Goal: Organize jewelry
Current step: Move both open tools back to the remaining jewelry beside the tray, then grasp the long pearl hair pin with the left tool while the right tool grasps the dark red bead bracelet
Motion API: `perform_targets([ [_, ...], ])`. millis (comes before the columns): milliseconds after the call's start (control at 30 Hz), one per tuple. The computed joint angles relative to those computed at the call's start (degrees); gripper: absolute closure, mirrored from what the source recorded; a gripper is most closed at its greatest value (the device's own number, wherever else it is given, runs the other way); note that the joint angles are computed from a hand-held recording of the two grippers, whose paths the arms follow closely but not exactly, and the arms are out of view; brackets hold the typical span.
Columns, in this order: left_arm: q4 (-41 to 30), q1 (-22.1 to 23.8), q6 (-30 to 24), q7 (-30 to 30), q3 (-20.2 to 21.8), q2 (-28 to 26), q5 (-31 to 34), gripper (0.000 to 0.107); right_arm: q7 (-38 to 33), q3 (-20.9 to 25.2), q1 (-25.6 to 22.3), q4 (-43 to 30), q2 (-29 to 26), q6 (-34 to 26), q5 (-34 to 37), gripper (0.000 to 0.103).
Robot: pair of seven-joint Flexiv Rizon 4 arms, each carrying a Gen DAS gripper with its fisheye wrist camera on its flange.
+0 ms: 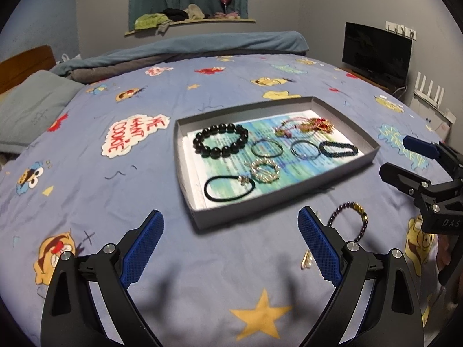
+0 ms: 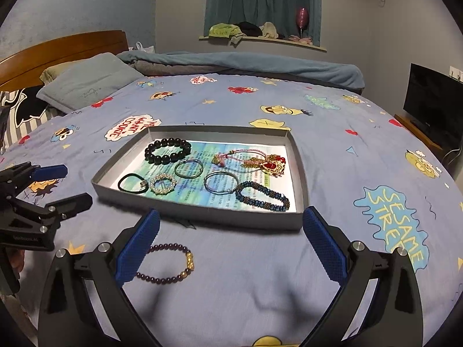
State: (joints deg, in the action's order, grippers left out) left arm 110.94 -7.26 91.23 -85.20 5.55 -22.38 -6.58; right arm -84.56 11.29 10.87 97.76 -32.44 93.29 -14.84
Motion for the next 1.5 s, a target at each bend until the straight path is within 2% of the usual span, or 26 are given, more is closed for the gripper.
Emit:
perform_targets([
  [100,0.8,-0.1,0.0,0.0,-0.3,0.5,0.2,0.013,-0.1,0.2,-0.1,0.9,0.4,0.2,0.2,0.006],
  [200,2.4,1.2,1.2,0.9,-2.3,1.0,-0.4,0.013,0.0,-0.3,0.0,2.1,1.0,0.5,0.2,0.006],
  [367,5.6,5.0,3.4,3.4,-7.8,1.8,-2.6,0.013,-0.2,0.8,-1.2,3.2,1.0,-0.3,0.6,0.006],
  [400,6.3,6.0,4.0,4.0,-9.1,1.9,-3.0,0.013,-0.4,1.5,-1.7,3.1,1.0,-1.0,0.7,0.006],
  [533,7.8,10.4,3.8,7.2,-15.0,1.5,-5.0,0.013,-4.7,9.6,-7.2,1.9,-0.5,-4.1,2.6,0.006],
  [633,7.1,8.9,3.2,8.3,-13.7,0.5,-5.2,0.013,-7.7,10.7,-7.6,1.8,-0.7,-4.7,3.7,0.006],
  [667,7.2,9.5,3.3,8.7,-14.6,0.4,-5.6,0.013,-8.8,11.5,-7.9,1.7,-0.9,-4.7,4.1,0.007],
  [733,8.1,13.9,4.3,10.6,-20.1,0.0,-7.1,0.014,-10.3,11.7,-7.8,1.4,-1.0,-5.3,4.8,0.022],
  [767,8.4,15.3,4.6,11.3,-22.0,-0.1,-7.4,0.015,-10.8,11.6,-7.5,1.2,-1.1,-5.8,5.1,0.025],
  [833,8.4,15.8,4.4,12.2,-22.8,-0.4,-7.4,0.017,-11.9,12.1,-7.6,0.5,-1.4,-7.9,6.1,0.039],
  [867,8.4,16.1,4.4,12.8,-23.3,-0.5,-7.3,0.022,-13.0,13.4,-8.3,-0.1,-1.8,-9.4,7.1,0.042],
  [900,8.3,16.2,4.4,13.5,-23.6,-0.6,-7.1,0.025,-13.9,14.2,-8.7,-0.6,-2.0,-10.4,8.1,0.047],
  [967,8.2,16.2,4.1,14.5,-23.9,-0.8,-7.0,0.041,-15.2,14.3,-8.5,-1.1,-2.2,-11.6,9.5,0.055],
  [1033,7.9,15.6,4.0,15.1,-23.6,-1.2,-7.1,0.049,-16.5,14.2,-8.1,-1.4,-2.2,-11.9,11.1,0.06],
  [1100,7.4,14.9,3.8,15.8,-23.1,-1.6,-6.9,0.057,-18.2,14.5,-8.0,-2.0,-2.2,-13.0,12.4,0.07],
  [1167,6.9,13.2,4.2,16.2,-21.5,-2.0,-6.4,0.064,-19.1,13.3,-6.9,-2.0,-2.0,-12.9,13.4,0.07],
  [1233,6.0,10.4,4.5,16.1,-18.4,-2.5,-5.7,0.067,-19.4,12.3,-5.9,-2.3,-2.1,-13.2,14.1,0.07],
  [1300,5.4,9.1,4.4,16.0,-17.0,-2.9,-5.4,0.067,-19.7,11.7,-5.3,-2.9,-2.3,-13.7,14.7,0.07],
  [1400,4.6,8.4,4.6,15.9,-16.3,-3.6,-5.2,0.069,-19.7,10.3,-4.0,-3.5,-2.5,-14.2,15.0,0.07],
  [1500,3.8,8.7,4.7,16.4,-16.7,-4.4,-5.0,0.077,-20.0,9.6,-3.3,-3.7,-2.7,-14.3,15.1,0.072],
])
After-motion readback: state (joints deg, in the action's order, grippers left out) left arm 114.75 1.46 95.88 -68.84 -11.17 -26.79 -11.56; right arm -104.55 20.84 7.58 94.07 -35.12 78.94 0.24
